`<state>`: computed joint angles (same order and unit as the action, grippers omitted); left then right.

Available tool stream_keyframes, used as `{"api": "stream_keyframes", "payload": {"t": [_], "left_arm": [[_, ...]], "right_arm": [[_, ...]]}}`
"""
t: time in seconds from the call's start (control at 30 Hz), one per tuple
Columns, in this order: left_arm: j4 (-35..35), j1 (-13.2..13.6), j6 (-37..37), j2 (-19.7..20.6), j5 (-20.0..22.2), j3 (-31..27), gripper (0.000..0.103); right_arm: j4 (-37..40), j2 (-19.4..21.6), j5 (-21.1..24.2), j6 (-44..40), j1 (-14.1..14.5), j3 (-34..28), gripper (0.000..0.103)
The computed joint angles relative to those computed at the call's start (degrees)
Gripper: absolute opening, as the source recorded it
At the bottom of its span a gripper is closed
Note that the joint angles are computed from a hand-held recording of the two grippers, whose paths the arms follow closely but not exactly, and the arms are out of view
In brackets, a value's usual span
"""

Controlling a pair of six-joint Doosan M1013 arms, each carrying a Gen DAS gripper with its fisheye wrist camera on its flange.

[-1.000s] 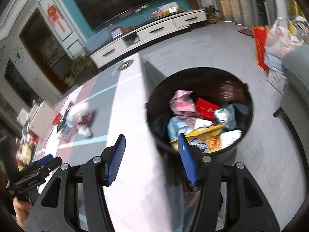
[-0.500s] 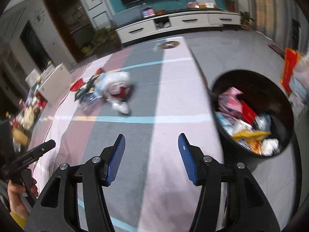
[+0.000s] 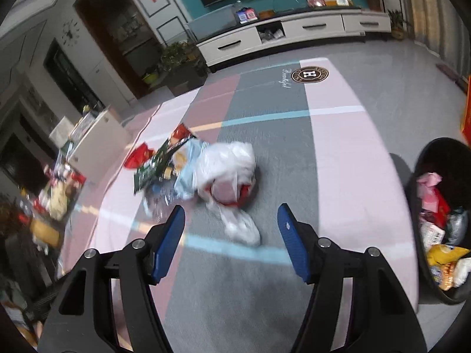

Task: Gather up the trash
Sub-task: 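Grasp the clear plastic bag with the left tool while the right tool grasps the white plastic bag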

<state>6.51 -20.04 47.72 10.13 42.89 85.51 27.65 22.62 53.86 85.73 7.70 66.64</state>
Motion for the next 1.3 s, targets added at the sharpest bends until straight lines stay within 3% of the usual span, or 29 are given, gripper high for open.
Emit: {"api": "stream_keyframes", "payload": {"t": [0.17,0.4,0.43,0.47,0.57,0.67,0.8,1.0,1.03,1.07,1.13,1.17,1.3], "left_arm": [[-2.6,1.1,0.8,2.4,-1.0,-3.1,0.089],[-13.8,2.6,5.4,5.9,-3.2,-6.8,0.089],[-16.7,2.9,6.7,6.5,-3.4,-7.3,0.089],[-18.4,3.2,7.1,6.9,-3.6,-7.5,0.089],[-24.7,4.1,9.8,7.9,-4.0,-8.0,0.088],[-25.9,4.2,9.5,8.6,-3.7,-8.6,0.086],[-27.0,4.2,9.1,9.5,-3.2,-9.5,0.084],[-23.6,3.5,5.6,11.4,-1.3,-11.7,0.070],[-22.4,3.4,4.7,11.7,-0.8,-12.2,0.062],[-22.1,3.3,4.4,12.0,-0.5,-12.6,0.047],[-21.0,3.0,3.8,12.2,0.4,-12.9,0.039],[-20.1,2.7,3.6,12.3,0.8,-13.0,0.028],[-18.7,2.1,4.6,12.2,1.1,-12.9,0.023]], "right_arm": [[1.1,3.6,1.0,4.6,0.0,-4.3,0.071],[4.8,7.8,6.4,7.1,-0.4,-8.5,0.071],[4.2,8.1,6.8,7.6,-0.2,-8.8,0.062],[4.2,8.3,7.2,7.4,-0.2,-8.9,0.047],[3.4,7.8,6.4,5.9,-0.2,-7.8,0.022],[3.2,6.2,4.6,5.8,-0.8,-5.7,0.016],[2.4,2.6,0.4,5.7,-2.2,-1.4,0.016],[5.2,-1.2,-1.8,3.2,-4.7,3.5,0.016],[5.5,-1.7,-2.0,2.9,-4.9,4.2,0.016],[5.7,-2.1,-2.0,2.7,-5.1,4.5,0.016],[5.5,-2.8,-2.4,2.4,-5.2,5.4,0.016],[5.3,-3.0,-2.5,2.4,-5.3,5.6,0.016],[4.4,-4.1,-2.7,2.2,-5.4,6.9,0.016]]}}
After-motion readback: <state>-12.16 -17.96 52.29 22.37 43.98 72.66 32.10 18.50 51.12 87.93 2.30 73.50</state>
